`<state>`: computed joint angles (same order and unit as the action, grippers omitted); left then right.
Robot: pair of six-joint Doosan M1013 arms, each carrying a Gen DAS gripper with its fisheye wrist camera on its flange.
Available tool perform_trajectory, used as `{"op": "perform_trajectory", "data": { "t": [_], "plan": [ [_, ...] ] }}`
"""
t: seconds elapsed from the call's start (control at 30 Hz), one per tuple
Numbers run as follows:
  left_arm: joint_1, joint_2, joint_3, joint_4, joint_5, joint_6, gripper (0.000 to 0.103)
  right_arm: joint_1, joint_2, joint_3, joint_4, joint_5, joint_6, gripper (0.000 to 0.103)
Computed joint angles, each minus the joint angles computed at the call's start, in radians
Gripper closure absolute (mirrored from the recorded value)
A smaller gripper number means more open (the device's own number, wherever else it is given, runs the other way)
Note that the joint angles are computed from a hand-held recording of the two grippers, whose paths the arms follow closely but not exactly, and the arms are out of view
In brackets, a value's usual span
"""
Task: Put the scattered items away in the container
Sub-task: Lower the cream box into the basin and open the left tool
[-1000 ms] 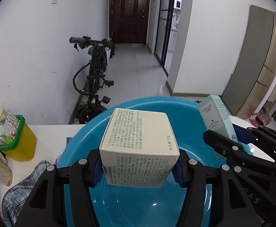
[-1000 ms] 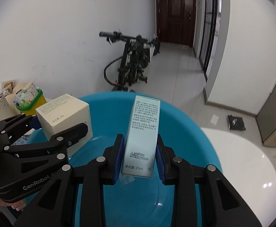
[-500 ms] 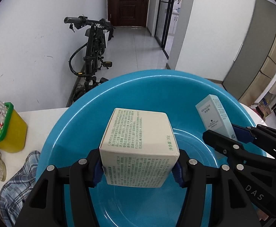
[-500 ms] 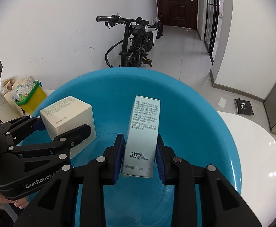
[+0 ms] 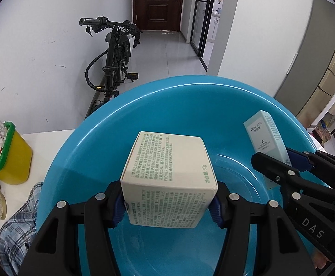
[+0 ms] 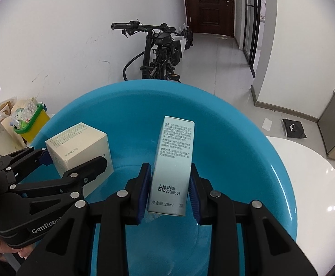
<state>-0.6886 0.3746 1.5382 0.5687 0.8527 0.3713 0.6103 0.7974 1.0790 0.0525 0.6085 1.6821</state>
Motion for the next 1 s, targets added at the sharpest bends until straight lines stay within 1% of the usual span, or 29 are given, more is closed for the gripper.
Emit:
{"op": "perform_trajectory", "data": {
  "t": [0.13,0.3,0.63,0.67,0.73,0.8,0.87,1.0],
  "plan": [
    [0.003,0.005,-0.005,-0.024,0.002,0.023,0.042,-0.001,0.005,-0.008,0.013,0.014,-0.009,0.073],
    [0.016,0.019,-0.02,-0.112,0.006,0.103,0.042,-0.001,0.008,-0.011,0.015,0.021,-0.015,0.073],
    [0.008,0.024,-0.026,-0.106,0.023,0.095,0.042,0.0,0.008,-0.009,0.013,0.021,-0.014,0.073],
    [0.008,0.024,-0.027,-0.101,0.025,0.091,0.041,0.0,0.008,-0.01,0.012,0.021,-0.012,0.073],
    [0.007,0.023,-0.027,-0.094,0.028,0.083,0.04,-0.001,0.007,-0.008,0.014,0.021,-0.015,0.073],
    [0.007,0.023,-0.027,-0.092,0.029,0.08,0.034,-0.001,0.005,-0.005,0.01,0.018,-0.012,0.073],
    [0.007,0.026,-0.033,-0.08,0.048,0.07,0.026,-0.002,0.005,-0.005,0.014,0.018,-0.015,0.073],
    [0.01,0.023,-0.03,-0.075,0.04,0.061,0.026,-0.003,0.008,-0.009,0.015,0.026,-0.019,0.073]
  ]
}}
